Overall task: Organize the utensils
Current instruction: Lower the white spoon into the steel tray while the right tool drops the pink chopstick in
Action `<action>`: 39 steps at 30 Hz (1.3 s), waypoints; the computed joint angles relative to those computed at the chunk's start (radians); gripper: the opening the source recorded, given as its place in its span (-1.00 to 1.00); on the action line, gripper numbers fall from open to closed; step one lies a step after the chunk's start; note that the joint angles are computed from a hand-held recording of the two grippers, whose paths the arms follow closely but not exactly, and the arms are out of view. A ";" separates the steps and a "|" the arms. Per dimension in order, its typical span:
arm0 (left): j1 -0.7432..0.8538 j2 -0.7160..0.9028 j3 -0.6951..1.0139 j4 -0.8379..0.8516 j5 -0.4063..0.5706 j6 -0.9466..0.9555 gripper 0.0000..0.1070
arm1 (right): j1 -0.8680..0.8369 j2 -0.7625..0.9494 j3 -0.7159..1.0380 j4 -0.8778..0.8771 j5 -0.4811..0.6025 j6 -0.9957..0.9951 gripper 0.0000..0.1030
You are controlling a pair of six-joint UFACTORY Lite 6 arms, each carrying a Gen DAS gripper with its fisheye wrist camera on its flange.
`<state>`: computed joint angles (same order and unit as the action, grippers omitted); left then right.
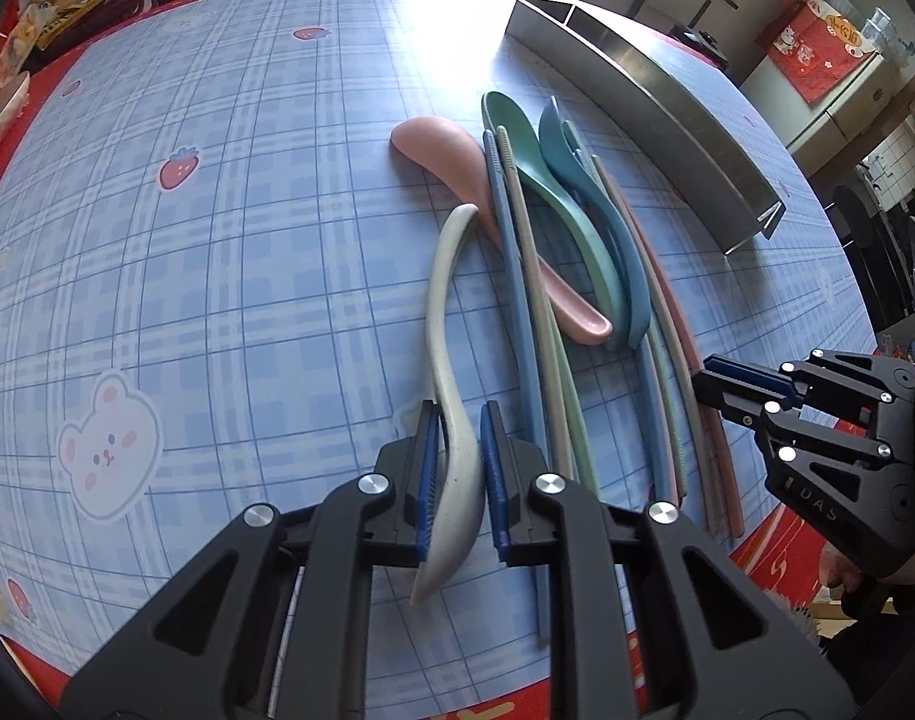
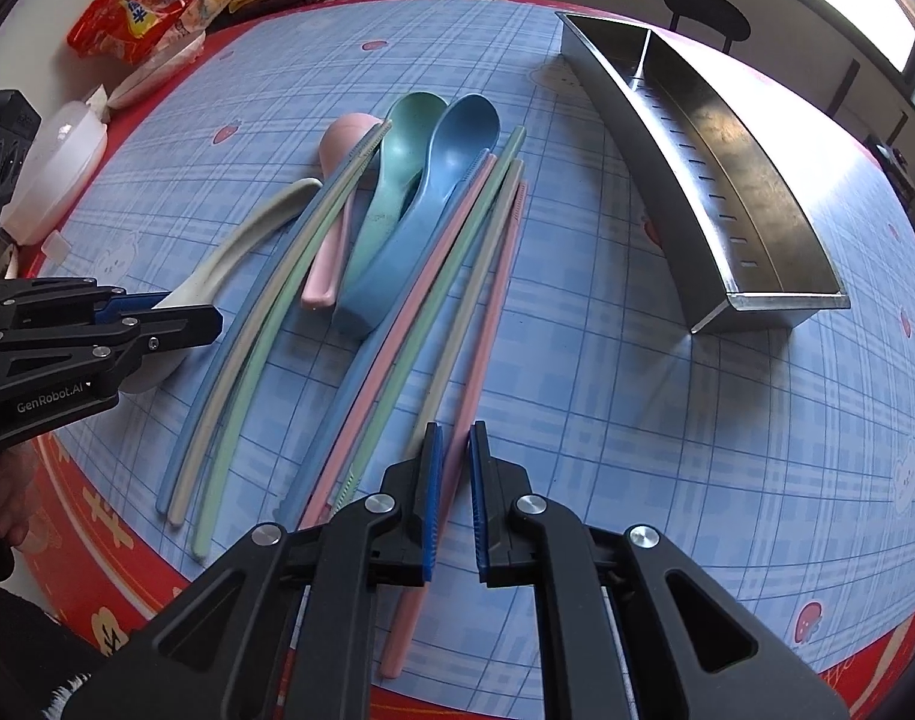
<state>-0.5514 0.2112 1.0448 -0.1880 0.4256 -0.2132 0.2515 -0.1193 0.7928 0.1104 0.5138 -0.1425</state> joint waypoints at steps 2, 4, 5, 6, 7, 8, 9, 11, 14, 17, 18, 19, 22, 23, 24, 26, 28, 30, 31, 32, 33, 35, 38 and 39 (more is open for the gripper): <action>0.005 -0.028 -0.034 -0.021 -0.008 0.002 -0.66 | 0.006 -0.003 0.002 -0.031 0.014 0.022 -0.82; 0.008 -0.058 -0.070 -0.048 -0.015 -0.002 -0.66 | -0.008 -0.015 -0.002 -0.022 0.035 0.018 -0.84; 0.011 -0.078 -0.093 -0.062 -0.019 -0.002 -0.67 | -0.028 -0.025 -0.008 0.005 0.045 -0.002 -0.85; 0.021 -0.105 -0.122 -0.084 -0.020 0.010 -0.67 | -0.056 -0.034 -0.014 0.045 0.054 -0.034 -0.86; 0.034 -0.131 -0.151 -0.128 -0.029 0.041 -0.67 | -0.087 -0.047 -0.023 0.091 0.061 -0.070 -0.87; 0.047 -0.161 -0.178 -0.166 -0.038 0.068 -0.67 | -0.116 -0.062 -0.031 0.134 0.066 -0.107 -0.87; 0.056 -0.192 -0.199 -0.174 -0.044 0.066 -0.67 | -0.142 -0.080 -0.040 0.173 0.074 -0.142 -0.88; 0.077 -0.257 -0.237 -0.194 -0.055 0.069 -0.67 | -0.189 -0.120 -0.054 0.251 0.093 -0.223 -0.88; 0.101 -0.354 -0.283 -0.189 -0.052 0.053 -0.67 | -0.218 -0.188 -0.075 0.319 0.113 -0.297 -0.88; 0.108 -0.429 -0.317 -0.178 -0.038 0.033 -0.67 | -0.237 -0.243 -0.090 0.378 0.127 -0.362 -0.88; 0.107 -0.442 -0.321 -0.175 -0.036 0.029 -0.67 | -0.248 -0.258 -0.094 0.405 0.133 -0.392 -0.88; 0.112 -0.461 -0.325 -0.169 -0.026 0.025 -0.67 | -0.270 -0.265 -0.094 0.434 0.144 -0.432 -0.88; 0.120 -0.496 -0.327 -0.131 0.002 -0.002 -0.67 | -0.329 -0.287 -0.096 0.489 0.179 -0.513 -0.88; 0.122 -0.497 -0.321 -0.125 0.010 -0.009 -0.67 | -0.348 -0.289 -0.094 0.504 0.191 -0.533 -0.88; 0.119 -0.490 -0.310 -0.121 0.016 -0.017 -0.67 | -0.371 -0.287 -0.093 0.521 0.200 -0.560 -0.88; 0.116 -0.464 -0.274 -0.114 0.033 -0.030 -0.67 | -0.398 -0.270 -0.079 0.549 0.208 -0.593 -0.88; 0.112 -0.432 -0.231 -0.102 0.054 -0.048 -0.67 | -0.445 -0.264 -0.066 0.579 0.232 -0.642 -0.88; 0.102 -0.380 -0.172 -0.092 0.068 -0.068 -0.67 | -0.484 -0.241 -0.035 0.600 0.249 -0.683 -0.88; 0.097 -0.349 -0.135 -0.091 0.079 -0.074 -0.67 | -0.503 -0.222 -0.013 0.607 0.257 -0.703 -0.88; 0.093 -0.319 -0.098 -0.089 0.090 -0.078 -0.67 | -0.528 -0.202 0.010 0.620 0.270 -0.729 -0.88; 0.086 -0.284 -0.053 -0.085 0.100 -0.083 -0.67 | -0.551 -0.178 0.035 0.630 0.283 -0.750 -0.88; 0.070 -0.203 0.051 -0.084 0.119 -0.091 -0.66 | -0.592 -0.113 0.099 0.636 0.301 -0.780 -0.88; 0.054 -0.043 0.253 -0.125 0.162 -0.078 -0.67 | -0.621 0.011 0.216 0.627 0.306 -0.800 -0.88; 0.048 0.024 0.338 -0.137 0.181 -0.079 -0.67 | -0.627 0.059 0.261 0.620 0.308 -0.800 -0.88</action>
<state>-0.5035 0.2353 1.3832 -0.3251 0.6064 -0.2924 -0.3755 -0.0604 1.0539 0.7300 0.8220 -0.9420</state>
